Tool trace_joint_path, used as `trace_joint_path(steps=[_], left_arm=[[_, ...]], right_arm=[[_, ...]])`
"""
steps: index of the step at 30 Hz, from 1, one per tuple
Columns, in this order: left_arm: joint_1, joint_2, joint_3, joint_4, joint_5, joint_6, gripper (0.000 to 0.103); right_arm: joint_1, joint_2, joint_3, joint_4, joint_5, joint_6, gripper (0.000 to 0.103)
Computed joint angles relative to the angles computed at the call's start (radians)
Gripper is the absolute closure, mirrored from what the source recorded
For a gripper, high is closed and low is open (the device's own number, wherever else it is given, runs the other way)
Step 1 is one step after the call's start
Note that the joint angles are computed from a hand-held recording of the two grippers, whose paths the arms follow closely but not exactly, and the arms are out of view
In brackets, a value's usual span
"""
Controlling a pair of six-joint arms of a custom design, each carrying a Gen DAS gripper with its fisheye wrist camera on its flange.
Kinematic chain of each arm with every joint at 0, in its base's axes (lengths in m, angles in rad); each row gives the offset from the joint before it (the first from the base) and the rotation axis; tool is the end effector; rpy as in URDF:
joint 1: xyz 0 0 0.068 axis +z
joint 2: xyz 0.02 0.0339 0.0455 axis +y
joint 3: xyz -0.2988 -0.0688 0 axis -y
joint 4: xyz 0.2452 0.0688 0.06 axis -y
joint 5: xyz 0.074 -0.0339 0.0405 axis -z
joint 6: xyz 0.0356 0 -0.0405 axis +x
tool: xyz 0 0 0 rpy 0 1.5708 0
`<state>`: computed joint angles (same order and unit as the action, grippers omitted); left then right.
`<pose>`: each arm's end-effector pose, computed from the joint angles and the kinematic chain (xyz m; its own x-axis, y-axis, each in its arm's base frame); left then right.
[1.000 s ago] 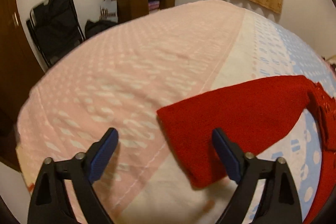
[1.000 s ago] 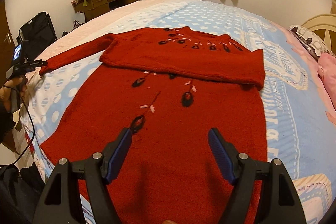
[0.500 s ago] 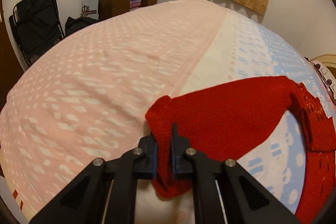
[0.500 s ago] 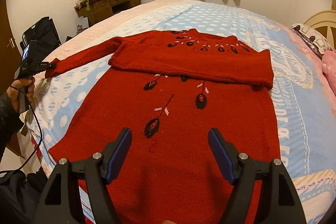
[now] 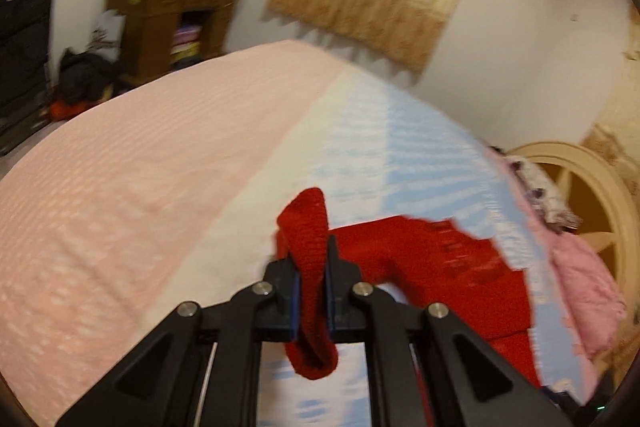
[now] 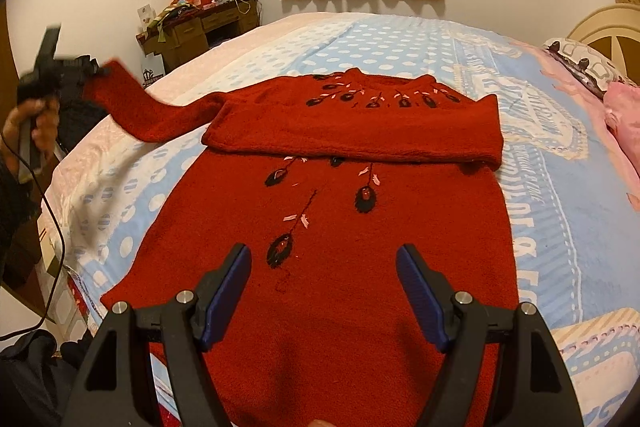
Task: Fold small clothes
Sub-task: 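Lay the held sleeve across the sweater body and open the left tool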
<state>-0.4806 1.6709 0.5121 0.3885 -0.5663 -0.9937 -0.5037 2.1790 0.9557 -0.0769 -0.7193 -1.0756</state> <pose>0.2551 -0.1114 0.1377 -0.3777 -0.6007 -0.7047 -0.4909 0.7752 -0.3976 0.3245 -0.1521 0.0515 -0.5848 -0.4335 -0.6856 -0.6433 0.7627 0.0665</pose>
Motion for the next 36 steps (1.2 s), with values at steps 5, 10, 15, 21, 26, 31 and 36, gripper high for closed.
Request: trace_joint_path(steps=[5, 10, 15, 21, 26, 31, 36], left_arm=[[-0.053, 0.013, 0.184, -0.06, 0.015, 0.088, 0.094], [-0.08, 0.087, 0.385, -0.109, 0.045, 0.183, 0.094], [-0.108, 0.218, 0.602, -0.173, 0.087, 0.24, 0.094], [-0.166, 0.411, 0.877, -0.288, 0.104, 0.282, 0.094], [-0.196, 0.609, 1.137, -0.439, 0.097, 0.293, 0.094], [-0.208, 0.8, 1.393, -0.596, 0.096, 0.295, 0.092], [-0.228, 0.972, 1.684, -0.835, 0.047, 0.302, 0.073]], right_arm=[[-0.025, 0.003, 0.022, -0.022, -0.01, -0.011, 0.027], [-0.066, 0.011, 0.062, -0.064, -0.026, -0.028, 0.027], [-0.11, 0.038, 0.127, -0.116, -0.044, -0.033, 0.027], [-0.144, 0.089, 0.201, -0.164, -0.048, -0.021, 0.027], [-0.154, 0.112, 0.229, -0.186, -0.054, -0.021, 0.027], [-0.152, 0.129, 0.239, -0.188, -0.049, -0.017, 0.027], [-0.147, 0.146, 0.234, -0.176, -0.035, -0.024, 0.027]])
